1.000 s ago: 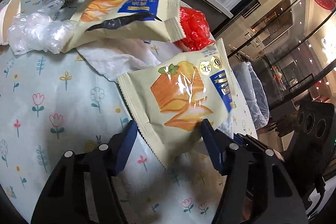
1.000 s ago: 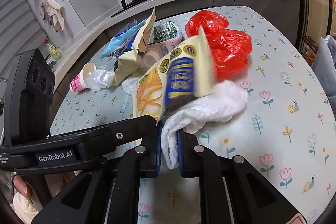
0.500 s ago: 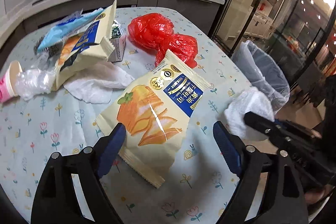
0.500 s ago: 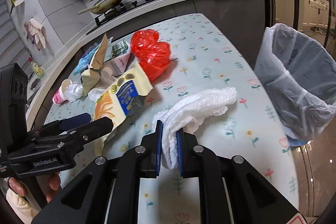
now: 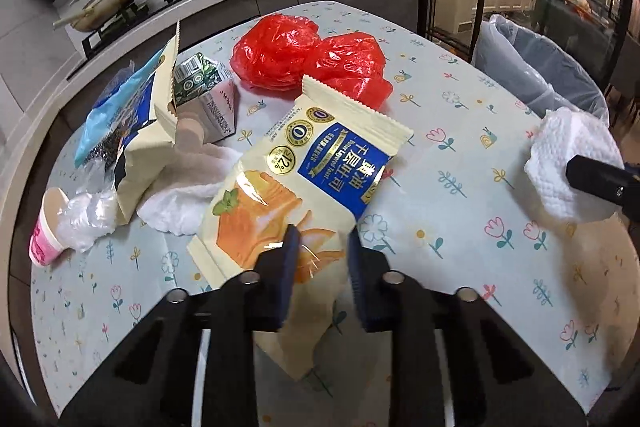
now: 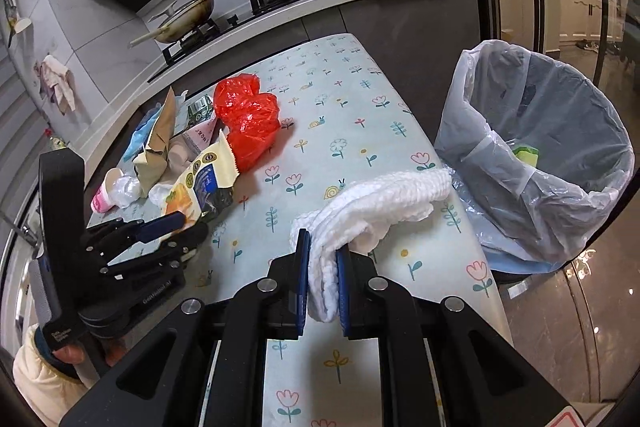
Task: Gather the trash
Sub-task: 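Carry the tissue and cream packet over the bin with both tools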
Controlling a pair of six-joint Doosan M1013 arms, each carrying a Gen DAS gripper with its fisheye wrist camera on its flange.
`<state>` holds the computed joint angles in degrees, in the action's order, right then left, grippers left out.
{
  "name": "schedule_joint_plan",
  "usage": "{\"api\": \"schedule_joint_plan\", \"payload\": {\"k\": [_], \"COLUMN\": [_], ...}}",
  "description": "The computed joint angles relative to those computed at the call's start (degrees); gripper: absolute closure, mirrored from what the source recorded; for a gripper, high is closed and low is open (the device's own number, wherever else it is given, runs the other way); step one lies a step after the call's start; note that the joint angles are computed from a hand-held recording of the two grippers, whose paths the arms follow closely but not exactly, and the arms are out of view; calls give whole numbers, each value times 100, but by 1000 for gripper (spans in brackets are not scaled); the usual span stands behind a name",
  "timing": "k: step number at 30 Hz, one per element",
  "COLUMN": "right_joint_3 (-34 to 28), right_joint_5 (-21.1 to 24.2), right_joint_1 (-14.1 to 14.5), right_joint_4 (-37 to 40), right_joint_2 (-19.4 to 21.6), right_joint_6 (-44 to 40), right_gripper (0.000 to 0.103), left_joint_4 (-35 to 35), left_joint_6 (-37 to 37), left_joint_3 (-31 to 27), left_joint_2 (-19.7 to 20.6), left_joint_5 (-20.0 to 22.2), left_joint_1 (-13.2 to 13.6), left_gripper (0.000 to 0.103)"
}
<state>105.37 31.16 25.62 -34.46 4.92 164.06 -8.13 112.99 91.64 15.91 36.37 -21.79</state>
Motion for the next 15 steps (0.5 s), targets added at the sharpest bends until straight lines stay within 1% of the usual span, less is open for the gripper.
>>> {"api": "schedule_joint_plan", "payload": {"k": [1,2,4,11,15], "right_joint_3": [3,8,24,145,221], "right_joint_5": [-10,-15,-14,7,76], "right_joint_1": [2,5,14,38,15], "right_joint_4": [-17,-41,-106,-502,-796], "right_joint_2": [-7,-21,-59,-293,-455], "right_joint_6": [15,39,88,373,582], "right_gripper": [91,91,91,91,91], "left_joint_4": [-83,-151,-371,-1230,-1547], "left_joint_6": [-28,-37,47,458,619], "left_joint_3": [23,30,59,62,14], "left_joint_2": [-33,-58,-126,-367,-448], "left_joint_5": [5,7,20,187,240], "left_joint_1": [17,32,52,64,-51], "left_gripper": [94,98,100,102,102]}}
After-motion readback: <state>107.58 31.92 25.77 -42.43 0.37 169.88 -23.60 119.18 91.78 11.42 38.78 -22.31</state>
